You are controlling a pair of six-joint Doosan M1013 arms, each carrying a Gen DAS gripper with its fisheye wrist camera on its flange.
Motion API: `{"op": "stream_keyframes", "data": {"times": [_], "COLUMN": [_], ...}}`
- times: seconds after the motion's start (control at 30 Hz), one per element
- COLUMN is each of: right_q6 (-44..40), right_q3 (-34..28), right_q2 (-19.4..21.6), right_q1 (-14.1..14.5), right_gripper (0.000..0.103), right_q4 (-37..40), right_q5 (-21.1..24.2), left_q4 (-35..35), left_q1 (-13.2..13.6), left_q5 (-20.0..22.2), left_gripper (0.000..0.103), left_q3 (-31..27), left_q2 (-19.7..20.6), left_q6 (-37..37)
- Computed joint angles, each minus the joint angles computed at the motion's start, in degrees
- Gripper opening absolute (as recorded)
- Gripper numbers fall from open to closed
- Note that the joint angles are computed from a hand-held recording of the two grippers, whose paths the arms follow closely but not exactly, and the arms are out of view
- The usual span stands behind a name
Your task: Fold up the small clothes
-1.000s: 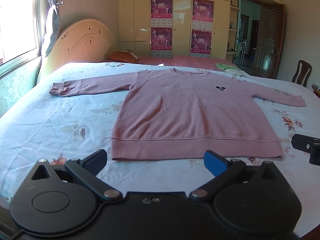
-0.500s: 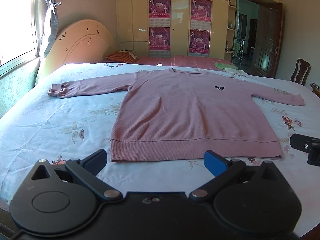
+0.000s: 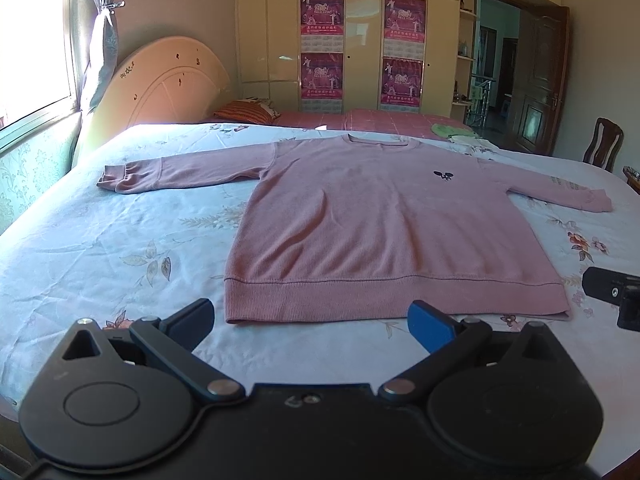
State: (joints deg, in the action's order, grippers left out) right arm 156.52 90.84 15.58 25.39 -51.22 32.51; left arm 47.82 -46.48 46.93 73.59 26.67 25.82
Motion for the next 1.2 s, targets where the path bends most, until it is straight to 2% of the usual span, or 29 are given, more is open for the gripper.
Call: {"op": "stream_keyframes", "data": {"times": [0.57,0.7,0.8,0.83,0.9,0.97,1.07,1.13,1.2], "right_q6": [-0.20,6.34,13.27,11.33,3.69,3.76,6.03,9.05,10.76], "right_q3": [-0.44,0.33,1.70,1.56,0.21,-0.10,0.08,0.25,0.03], "right_q2": [0.47,0.52,0.10,0.05,0.40,0.67,0.62,0.60,0.75], "right_q1": [0.04,0.32,-0.17,-0.57,-1.11,-1.19,-2.15,-3.11,-4.35], "right_gripper": [0.103,0.103,0.103,0.103,0.103,0.103,0.103,0.103,0.103], "right_q4": [-0.08,-5.88,-10.49,-7.96,-1.02,-2.65,-3.89,-5.26,-5.72], "right_q5": [0.05,-0.34,-2.73,-3.12,-0.95,1.05,1.64,1.85,2.38], "left_q4": [0.63,2.01,1.99,1.11,-1.71,-2.20,-5.03,-8.32,-13.05], "left_q1": [0.01,-0.08,0.37,0.61,1.44,1.74,2.50,2.91,3.79], "left_q5": [-0.02,-0.62,-4.14,-4.93,-8.79,-9.90,-12.44,-12.08,-14.80], "left_gripper": [0.103,0.103,0.103,0.103,0.103,0.103,0.103,0.103,0.101], "left_q3": [0.31,0.54,1.31,1.11,1.19,0.48,-1.30,-3.51,-4.76], "left_q2": [-0.08,-0.13,-0.49,-0.38,-0.33,0.32,1.75,3.15,3.98], "left_q6": [-0.60,-0.94,-2.72,-2.72,-0.84,-0.03,3.44,7.64,11.87]}}
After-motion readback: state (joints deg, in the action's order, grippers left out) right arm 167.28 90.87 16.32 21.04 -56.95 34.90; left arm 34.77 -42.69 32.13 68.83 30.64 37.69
